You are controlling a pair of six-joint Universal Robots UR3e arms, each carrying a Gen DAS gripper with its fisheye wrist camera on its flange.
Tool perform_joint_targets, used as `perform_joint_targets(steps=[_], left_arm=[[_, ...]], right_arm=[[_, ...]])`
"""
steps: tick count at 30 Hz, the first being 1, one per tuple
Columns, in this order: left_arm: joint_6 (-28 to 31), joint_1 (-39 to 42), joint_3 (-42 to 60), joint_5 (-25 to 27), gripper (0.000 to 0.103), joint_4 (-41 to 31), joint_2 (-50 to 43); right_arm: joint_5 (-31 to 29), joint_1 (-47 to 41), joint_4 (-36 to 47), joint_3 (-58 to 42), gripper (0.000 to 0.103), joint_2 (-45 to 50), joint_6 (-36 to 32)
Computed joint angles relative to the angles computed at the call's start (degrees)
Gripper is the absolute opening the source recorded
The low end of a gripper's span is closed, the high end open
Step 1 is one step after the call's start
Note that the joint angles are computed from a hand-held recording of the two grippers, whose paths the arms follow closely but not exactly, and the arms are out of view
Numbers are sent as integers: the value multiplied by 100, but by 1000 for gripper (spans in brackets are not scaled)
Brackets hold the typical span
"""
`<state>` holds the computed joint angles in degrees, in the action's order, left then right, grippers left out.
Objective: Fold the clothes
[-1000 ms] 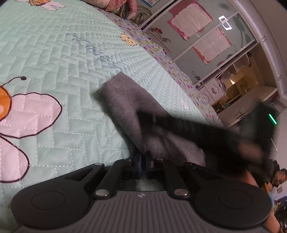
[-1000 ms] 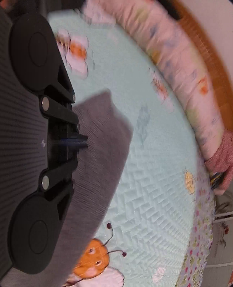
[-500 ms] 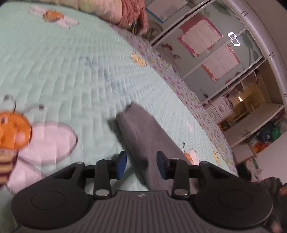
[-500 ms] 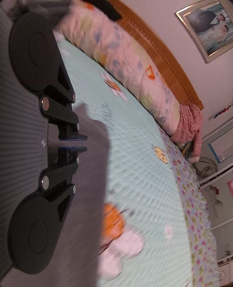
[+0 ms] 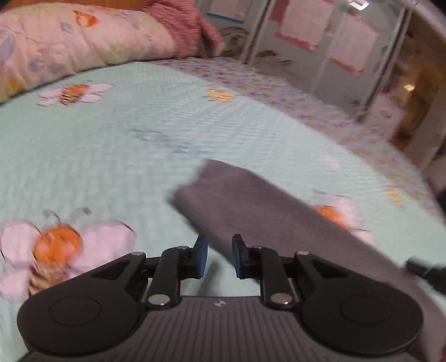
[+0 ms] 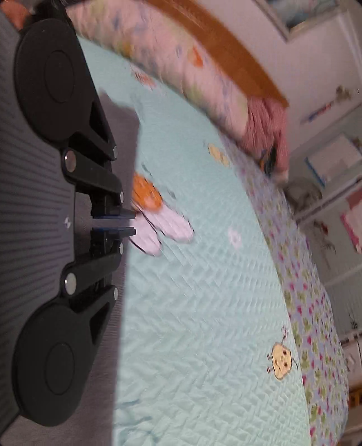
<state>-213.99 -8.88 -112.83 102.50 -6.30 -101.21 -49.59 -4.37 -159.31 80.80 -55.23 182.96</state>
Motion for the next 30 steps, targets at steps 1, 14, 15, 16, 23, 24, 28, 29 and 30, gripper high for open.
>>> perform_joint_targets(steps=[1,14,15,16,23,24,28,29,30], left_arm=[[-11,-96,-75,-236,22,229,14],[1020,-578,1900,-882,3,-748,-1663],[1065,-586,1890,-736,3,-827,-1604],[1078,-597,1804,-650,3,-798,-1536],[-180,-610,347,-1040,33,-404,-358],[-209,-636,413,-1185,34,-466,-433],[-315,-855,1207,-873,34,-686,-1096],[-428,-836,1412,-811,34,-737,-1244],[-541,-817,1623,-749,34,-796,-1392]], right_arm=[[149,-162,391,445,7,-454,-600],[164,-1226,1168,286,0,-100,-935],[126,-1305,825,360,0,-78,-526],[119,-1408,412,592,0,-158,-225],[1580,-3241,4747,1931,7,-2418,-4047],[1420,-3456,5596,1839,7,-2636,-4728],[563,-3724,5068,2049,0,-2489,-4638],[799,-3776,4926,1924,0,-2119,-4381],[1009,-3762,4345,1911,0,-1815,-3874]])
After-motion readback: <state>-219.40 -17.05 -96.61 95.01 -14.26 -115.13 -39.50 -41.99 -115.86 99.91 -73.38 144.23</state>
